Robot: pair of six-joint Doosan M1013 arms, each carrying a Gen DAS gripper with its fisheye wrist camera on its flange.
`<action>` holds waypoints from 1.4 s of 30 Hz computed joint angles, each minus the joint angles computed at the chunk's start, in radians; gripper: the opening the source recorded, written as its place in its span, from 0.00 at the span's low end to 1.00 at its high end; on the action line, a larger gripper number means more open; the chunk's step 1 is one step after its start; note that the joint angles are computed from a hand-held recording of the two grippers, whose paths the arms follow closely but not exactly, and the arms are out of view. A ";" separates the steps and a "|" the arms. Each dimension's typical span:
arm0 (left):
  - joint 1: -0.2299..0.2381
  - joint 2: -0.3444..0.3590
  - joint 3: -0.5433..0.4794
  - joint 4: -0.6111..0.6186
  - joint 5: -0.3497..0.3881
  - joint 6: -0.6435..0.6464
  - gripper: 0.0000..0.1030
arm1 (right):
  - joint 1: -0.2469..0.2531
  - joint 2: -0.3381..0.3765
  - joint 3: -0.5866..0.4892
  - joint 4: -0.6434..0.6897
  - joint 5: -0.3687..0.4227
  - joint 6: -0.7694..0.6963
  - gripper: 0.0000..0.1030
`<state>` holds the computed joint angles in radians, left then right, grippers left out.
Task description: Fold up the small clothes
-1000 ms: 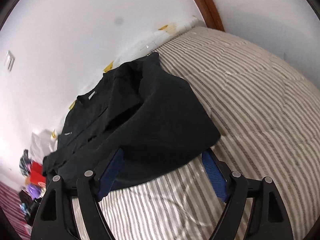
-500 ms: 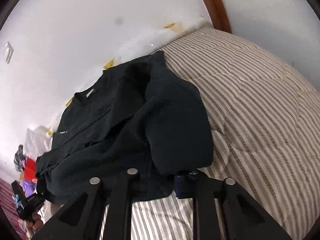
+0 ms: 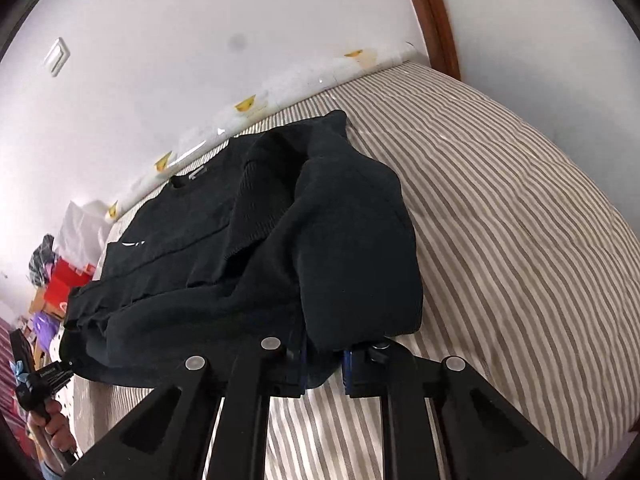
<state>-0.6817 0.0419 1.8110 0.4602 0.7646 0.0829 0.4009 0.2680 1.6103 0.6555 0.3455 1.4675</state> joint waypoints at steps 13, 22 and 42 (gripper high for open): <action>-0.083 -0.034 0.017 -0.017 0.069 0.084 0.27 | 0.018 -0.102 0.115 -0.348 0.008 0.245 0.20; -0.118 -0.043 -0.025 0.118 0.053 0.097 0.39 | 0.074 -0.109 0.074 -0.509 -0.060 0.276 0.26; -0.050 0.061 -0.109 0.047 0.085 0.235 0.38 | 0.091 -0.025 -0.015 -0.512 0.013 0.206 0.14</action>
